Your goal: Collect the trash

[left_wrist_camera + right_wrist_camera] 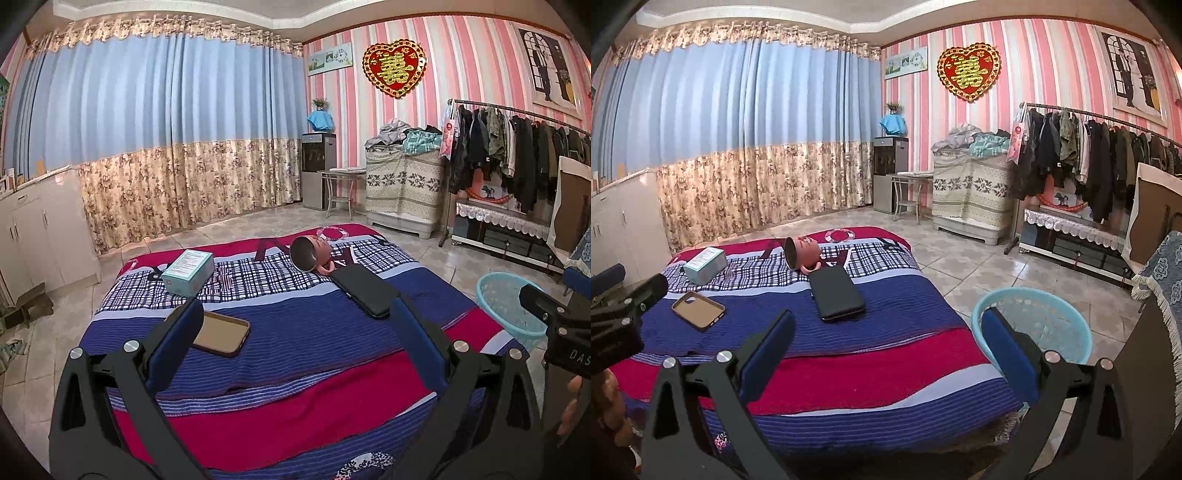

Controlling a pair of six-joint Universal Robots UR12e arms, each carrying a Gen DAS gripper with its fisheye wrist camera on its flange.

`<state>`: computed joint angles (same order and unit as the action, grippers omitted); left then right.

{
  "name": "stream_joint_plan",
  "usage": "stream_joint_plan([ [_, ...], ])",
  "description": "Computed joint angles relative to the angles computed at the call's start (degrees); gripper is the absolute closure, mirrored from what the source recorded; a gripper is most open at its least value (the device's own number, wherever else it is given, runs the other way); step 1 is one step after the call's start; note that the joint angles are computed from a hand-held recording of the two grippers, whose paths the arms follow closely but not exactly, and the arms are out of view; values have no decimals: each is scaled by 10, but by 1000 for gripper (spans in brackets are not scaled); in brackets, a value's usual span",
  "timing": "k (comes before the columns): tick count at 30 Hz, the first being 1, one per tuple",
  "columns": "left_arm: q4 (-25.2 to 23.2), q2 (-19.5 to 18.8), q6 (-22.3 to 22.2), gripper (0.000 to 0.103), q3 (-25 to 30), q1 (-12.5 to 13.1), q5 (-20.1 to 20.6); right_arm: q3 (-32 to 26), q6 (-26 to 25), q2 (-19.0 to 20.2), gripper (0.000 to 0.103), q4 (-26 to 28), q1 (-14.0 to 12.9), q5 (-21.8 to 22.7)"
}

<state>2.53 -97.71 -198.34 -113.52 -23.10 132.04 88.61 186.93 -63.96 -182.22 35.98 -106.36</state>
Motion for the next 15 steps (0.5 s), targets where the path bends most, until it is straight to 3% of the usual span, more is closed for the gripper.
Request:
stream_joint_plan([
  [15, -4, -1, -9, 5, -3, 10, -24, -3, -14, 5, 4, -5, 1, -3],
])
